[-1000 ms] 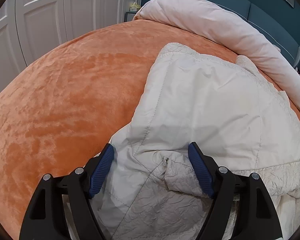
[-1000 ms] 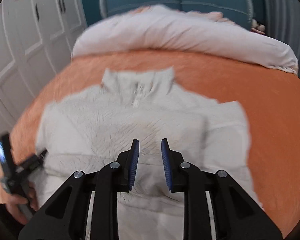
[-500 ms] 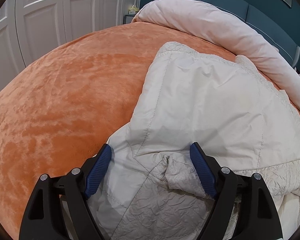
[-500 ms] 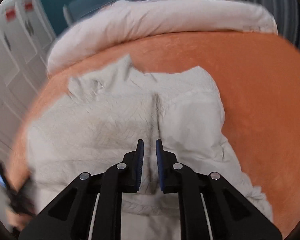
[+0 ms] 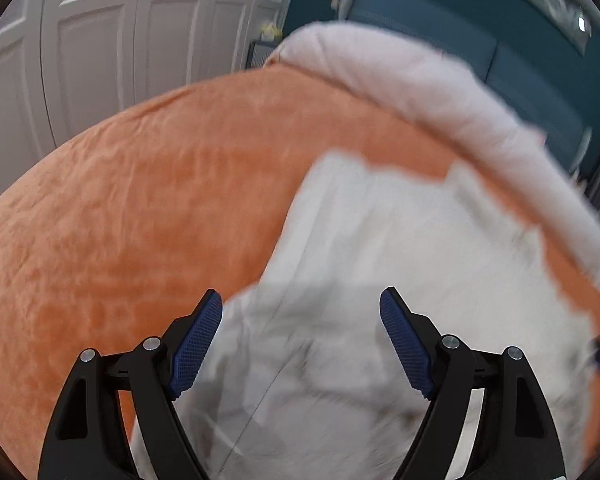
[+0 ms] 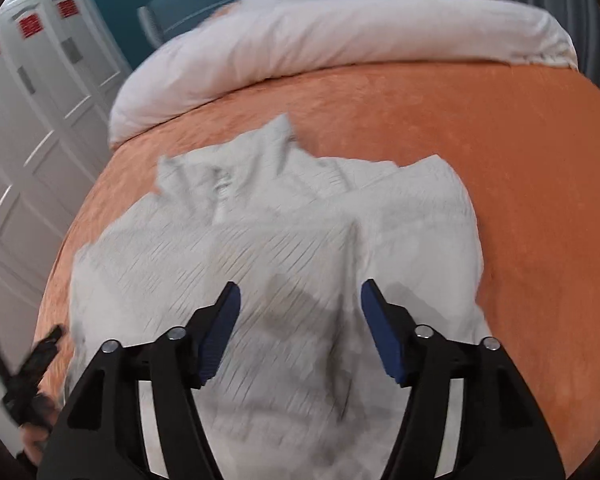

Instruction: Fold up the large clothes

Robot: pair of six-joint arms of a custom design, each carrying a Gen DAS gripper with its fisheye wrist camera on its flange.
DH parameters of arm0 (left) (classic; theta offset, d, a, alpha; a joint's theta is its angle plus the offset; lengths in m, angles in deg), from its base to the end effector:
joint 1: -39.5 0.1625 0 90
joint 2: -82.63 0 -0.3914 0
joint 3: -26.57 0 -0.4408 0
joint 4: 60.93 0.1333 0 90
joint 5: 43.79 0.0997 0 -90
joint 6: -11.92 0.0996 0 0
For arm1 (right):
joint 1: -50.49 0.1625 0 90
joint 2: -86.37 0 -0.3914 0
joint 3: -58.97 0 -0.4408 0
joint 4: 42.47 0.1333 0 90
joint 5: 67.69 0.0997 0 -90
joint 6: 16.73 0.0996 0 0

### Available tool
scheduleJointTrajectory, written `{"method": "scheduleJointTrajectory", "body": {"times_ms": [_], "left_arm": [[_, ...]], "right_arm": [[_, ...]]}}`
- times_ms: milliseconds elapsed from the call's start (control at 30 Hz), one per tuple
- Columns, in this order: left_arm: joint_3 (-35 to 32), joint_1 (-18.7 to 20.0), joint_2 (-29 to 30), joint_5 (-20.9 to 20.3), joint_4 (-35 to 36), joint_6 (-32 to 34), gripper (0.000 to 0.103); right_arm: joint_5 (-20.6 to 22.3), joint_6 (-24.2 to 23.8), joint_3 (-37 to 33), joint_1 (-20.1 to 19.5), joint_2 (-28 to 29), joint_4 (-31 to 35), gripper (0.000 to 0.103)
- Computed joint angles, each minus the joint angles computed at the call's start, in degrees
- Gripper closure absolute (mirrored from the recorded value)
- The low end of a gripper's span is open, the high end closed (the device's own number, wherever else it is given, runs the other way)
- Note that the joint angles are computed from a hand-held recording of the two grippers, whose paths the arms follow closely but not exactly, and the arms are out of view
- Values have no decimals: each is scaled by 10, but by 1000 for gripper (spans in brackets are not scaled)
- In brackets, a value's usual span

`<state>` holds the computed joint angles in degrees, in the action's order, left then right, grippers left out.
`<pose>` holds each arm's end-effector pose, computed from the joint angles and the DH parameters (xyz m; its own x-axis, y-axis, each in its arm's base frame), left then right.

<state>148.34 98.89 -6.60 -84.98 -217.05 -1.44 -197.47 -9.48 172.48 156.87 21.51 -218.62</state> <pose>-0.0734 -0.5331 0.3173 -0.8557 -0.1880 -0.4822 0.2328 0.6923 -0.6830 0.2312 -0.5399 0.1859 -0.8686 0.2518 0.4267 -0.1150 0.7353 -0.6680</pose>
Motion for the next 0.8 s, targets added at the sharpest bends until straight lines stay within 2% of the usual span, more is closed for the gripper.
{"method": "scheduleJointTrajectory", "body": {"times_ms": [33,67,100,133,167,200,267,333,367,400,433,467,500,533,567,600,633,667,733,767,800], "left_arm": [[-13,2,8,-1,7,-8,23],[-40,8,26,-6,29,-22,23],[-69,18,49,-14,60,-34,23],[-94,26,70,-16,91,-40,23],[-111,31,89,-5,109,-40,26],[-121,35,112,21,112,-29,29],[-124,44,130,36,100,-8,26],[-116,60,136,18,74,8,18],[-106,61,138,19,39,28,16],[-104,58,144,31,28,40,14],[-107,55,148,41,35,39,14],[-113,51,147,53,58,27,14],[-113,50,141,57,77,14,16],[-111,47,126,53,105,-3,18],[-101,44,99,31,123,-11,20],[-79,41,56,-4,131,-11,19],[-50,36,0,-37,151,-12,19],[-31,32,-40,-53,175,-17,17],[4,24,-142,-84,272,-45,15],[30,12,-202,-83,332,-83,15],[48,9,-261,-99,392,-109,15]], "right_arm": [[4,19,-16,-13,10,18,40],[4,46,-34,-19,21,61,45],[22,57,-35,-27,18,83,60],[48,56,-37,-32,21,82,85],[51,38,-40,-18,24,57,95],[48,4,-37,-2,27,7,95],[56,-37,-22,10,23,-68,96],[58,-13,-17,-9,18,-47,96],[46,0,-26,-33,39,0,87],[56,-5,-31,-48,49,40,87],[50,-15,-33,-46,48,55,86],[28,-9,-37,-33,46,60,84],[25,8,-35,-26,37,64,82],[47,16,-14,-16,8,45,82],[73,6,18,-9,-25,14,78],[81,-6,47,-1,-57,-6,71],[73,-15,73,8,-84,-18,53],[47,-24,117,24,-133,-20,42],[47,-15,191,33,-241,47,42],[33,11,239,41,-301,83,40],[20,45,279,48,-361,136,39]]}}
